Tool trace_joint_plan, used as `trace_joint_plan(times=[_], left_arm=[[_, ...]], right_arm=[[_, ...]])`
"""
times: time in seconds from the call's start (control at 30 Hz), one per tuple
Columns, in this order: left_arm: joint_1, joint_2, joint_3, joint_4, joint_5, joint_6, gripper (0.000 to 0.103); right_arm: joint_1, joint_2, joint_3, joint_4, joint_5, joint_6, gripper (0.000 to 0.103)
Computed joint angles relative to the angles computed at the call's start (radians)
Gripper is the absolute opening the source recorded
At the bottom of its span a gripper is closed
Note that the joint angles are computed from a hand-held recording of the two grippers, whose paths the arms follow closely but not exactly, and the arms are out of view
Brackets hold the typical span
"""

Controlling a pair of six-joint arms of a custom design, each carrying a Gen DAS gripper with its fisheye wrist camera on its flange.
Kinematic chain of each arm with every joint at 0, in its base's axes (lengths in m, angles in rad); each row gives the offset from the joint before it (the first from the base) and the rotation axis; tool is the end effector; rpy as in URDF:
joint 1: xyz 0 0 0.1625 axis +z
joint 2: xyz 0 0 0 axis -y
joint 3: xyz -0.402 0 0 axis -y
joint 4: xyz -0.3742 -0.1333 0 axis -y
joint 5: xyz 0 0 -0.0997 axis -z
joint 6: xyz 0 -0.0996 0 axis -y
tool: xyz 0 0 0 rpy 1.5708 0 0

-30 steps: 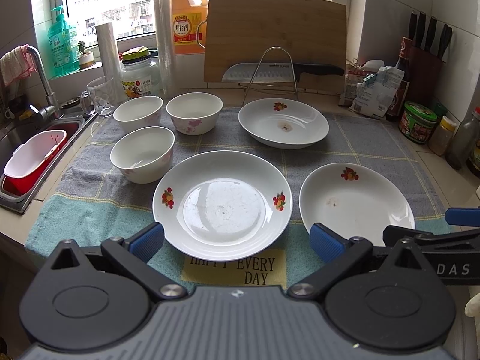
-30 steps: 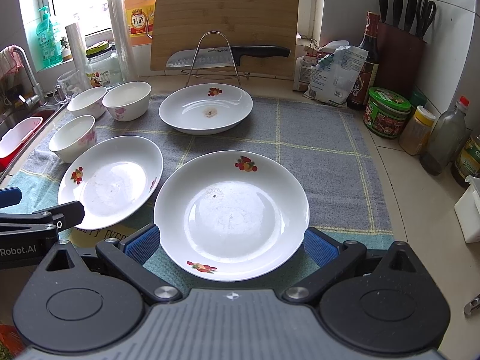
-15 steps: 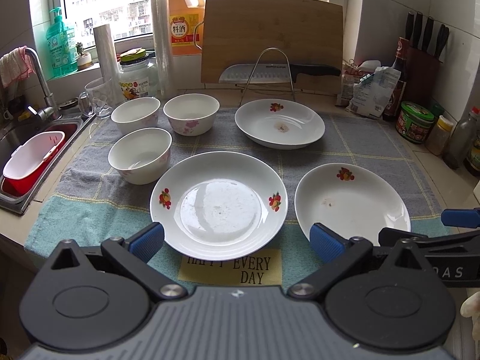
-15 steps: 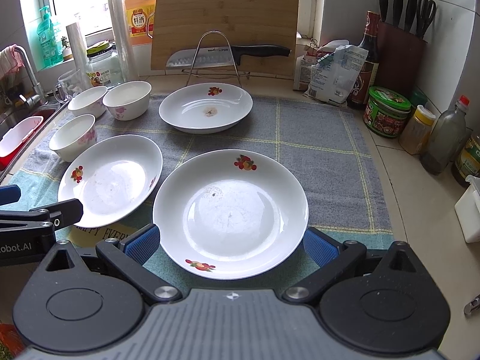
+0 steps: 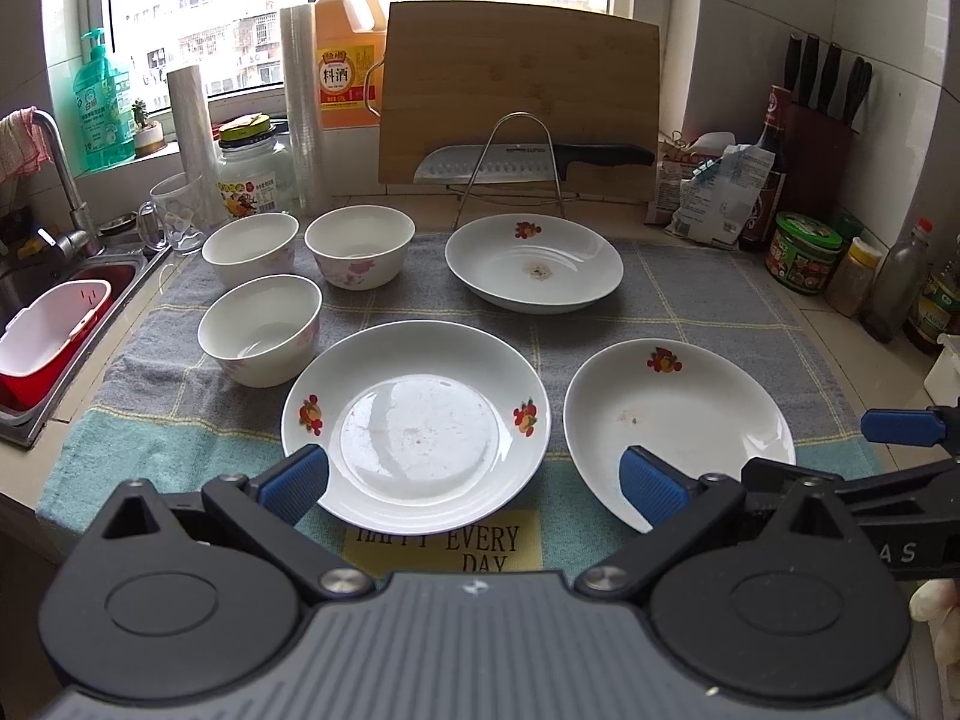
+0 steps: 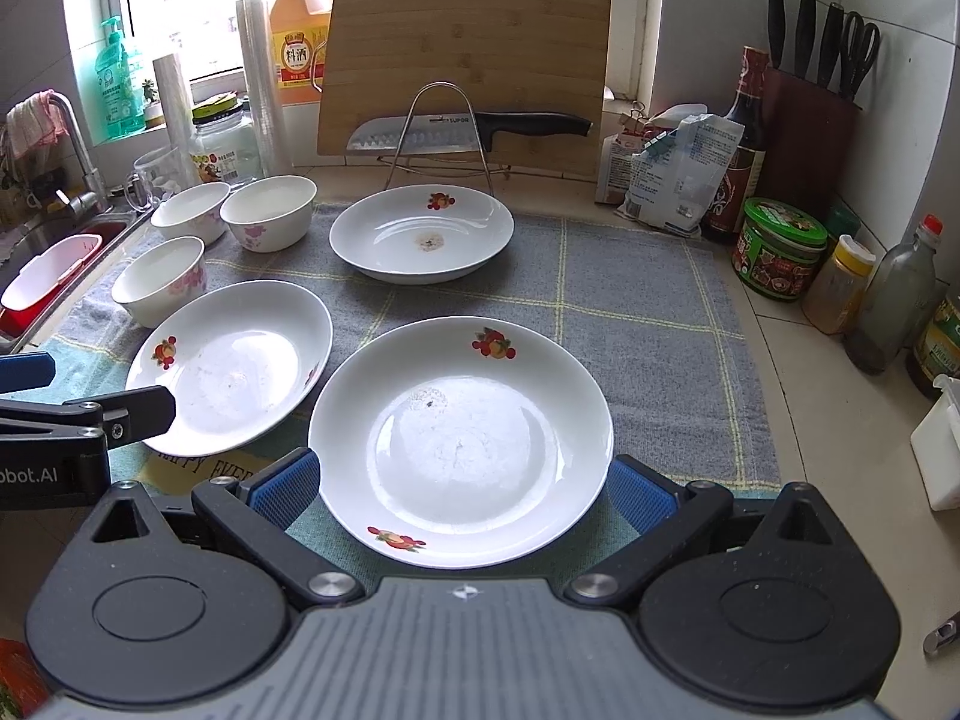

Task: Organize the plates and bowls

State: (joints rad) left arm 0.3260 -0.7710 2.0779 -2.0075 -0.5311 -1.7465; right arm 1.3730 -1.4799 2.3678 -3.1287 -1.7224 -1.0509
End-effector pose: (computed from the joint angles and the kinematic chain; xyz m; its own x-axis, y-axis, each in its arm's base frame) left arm -0.3198 -0.3395 -0.0273 -0.6821 -0.3241 -0.6555 0.3484 0.6442 -0.6809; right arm 0.0350 -0.4271 0.2573 -0.6060 -0.5248 0.5977 -0.7487 0.6302 -0.2058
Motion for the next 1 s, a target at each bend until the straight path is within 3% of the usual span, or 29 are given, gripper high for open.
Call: trace_joint_plan(times=[0.17,0.53,0.73,1.0], left_arm=[[0.010,-0.014,0.031,-0.112,-0.033,0.057,0.102],[-0.005,0.003,0.043,-0.088,0.011,-0.001,0.102],[-0.019,0.016,0.029,0.050,0.044,-0.122,0.102],[-0.008,0.009,0.060,-0.051,0.024,-0.079,0.102]], right_arm=[[-0.015,-0.014,0.001,0.014,0.030,-0.031,0.103],[-0.083,-0.040,0.009,0.079,0.125,-0.142,0.103],[-0.146,0.005,0.012,0.062,0.101,-0.207,0.103],[-0.196,0.075,0.004,0.016,0.099,-0.245,0.103]])
